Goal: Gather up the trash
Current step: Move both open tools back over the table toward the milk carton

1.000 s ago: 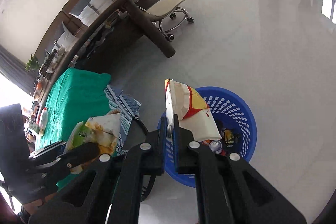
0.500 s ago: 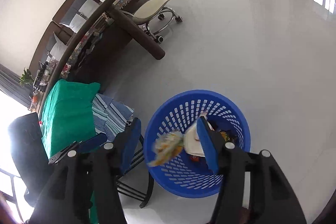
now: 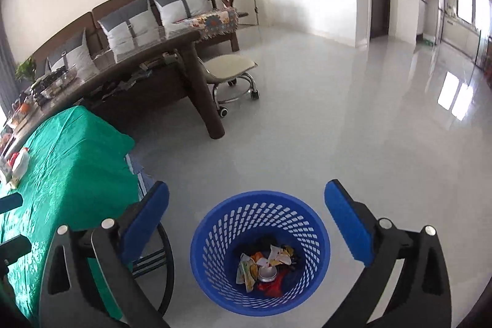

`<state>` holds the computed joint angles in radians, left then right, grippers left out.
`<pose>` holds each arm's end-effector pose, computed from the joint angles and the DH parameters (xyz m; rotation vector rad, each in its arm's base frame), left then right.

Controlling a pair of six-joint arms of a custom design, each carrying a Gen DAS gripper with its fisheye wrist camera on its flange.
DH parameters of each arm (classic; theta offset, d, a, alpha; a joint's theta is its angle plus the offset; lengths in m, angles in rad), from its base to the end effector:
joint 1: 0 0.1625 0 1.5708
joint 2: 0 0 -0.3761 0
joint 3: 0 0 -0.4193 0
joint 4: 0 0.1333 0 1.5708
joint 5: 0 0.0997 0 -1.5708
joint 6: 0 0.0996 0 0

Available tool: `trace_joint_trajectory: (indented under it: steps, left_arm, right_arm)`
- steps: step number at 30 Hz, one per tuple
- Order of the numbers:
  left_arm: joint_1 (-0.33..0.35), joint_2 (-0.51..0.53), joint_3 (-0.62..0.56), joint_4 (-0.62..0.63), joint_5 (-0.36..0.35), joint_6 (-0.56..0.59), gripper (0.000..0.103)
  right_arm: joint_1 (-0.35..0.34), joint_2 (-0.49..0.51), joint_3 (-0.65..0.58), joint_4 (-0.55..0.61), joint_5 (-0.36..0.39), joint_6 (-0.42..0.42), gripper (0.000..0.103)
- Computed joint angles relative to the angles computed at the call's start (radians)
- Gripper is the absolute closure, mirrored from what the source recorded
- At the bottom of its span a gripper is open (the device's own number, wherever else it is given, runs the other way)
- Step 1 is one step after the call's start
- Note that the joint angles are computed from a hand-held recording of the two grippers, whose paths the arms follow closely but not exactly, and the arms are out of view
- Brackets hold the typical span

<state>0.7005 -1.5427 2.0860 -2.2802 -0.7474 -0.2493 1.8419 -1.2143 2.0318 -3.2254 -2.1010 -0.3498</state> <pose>-0.2332 -0.4665 0.2714 0.6576 2.3381 -0.7340 0.2268 -0.5064 0.2256 0.4562 -2.3689 1.0390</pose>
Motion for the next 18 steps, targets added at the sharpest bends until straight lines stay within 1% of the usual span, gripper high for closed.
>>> trace_joint_trajectory:
  steps: [2,3,4,5,6,9,12,14,16,18]
  left_arm:
    - [-0.014,-0.114,0.047,0.147,0.075,-0.089,0.005]
    - [-0.019,-0.174,0.063,0.244,0.108,-0.149,0.005]
    - [-0.023,-0.237,0.077,0.346,0.139,-0.212,0.005]
    - [-0.023,-0.293,0.086,0.435,0.162,-0.264,0.005]
    - [-0.021,-0.339,0.084,0.525,0.182,-0.317,0.005]
    - [0.001,-0.461,0.072,0.732,0.231,-0.429,0.005]
    - [0.030,-0.546,0.034,0.919,0.278,-0.514,0.005]
    - [0.059,-0.587,0.018,0.975,0.307,-0.508,0.005]
    - [0.100,-0.605,0.006,0.993,0.342,-0.486,0.005]
    - [0.147,-0.621,0.005,0.939,0.358,-0.416,0.005]
  right_arm:
    - [0.047,0.029,0.016,-0.053,-0.006,-0.068,0.005]
    - [0.071,0.050,0.017,-0.069,-0.013,-0.100,0.005]
    - [0.095,0.069,0.022,-0.086,-0.024,-0.125,0.005]
    - [0.120,0.089,0.025,-0.085,-0.032,-0.131,0.005]
    - [0.139,0.104,0.023,-0.068,-0.029,-0.118,0.005]
    - [0.211,0.151,0.006,0.046,0.015,-0.030,0.005]
    - [0.290,0.240,-0.077,0.176,0.069,0.037,0.005]
    - [0.331,0.304,-0.154,0.259,0.093,0.059,0.005]
    - [0.369,0.376,-0.242,0.334,0.092,0.055,0.005]
    - [0.393,0.446,-0.320,0.391,0.085,0.036,0.005]
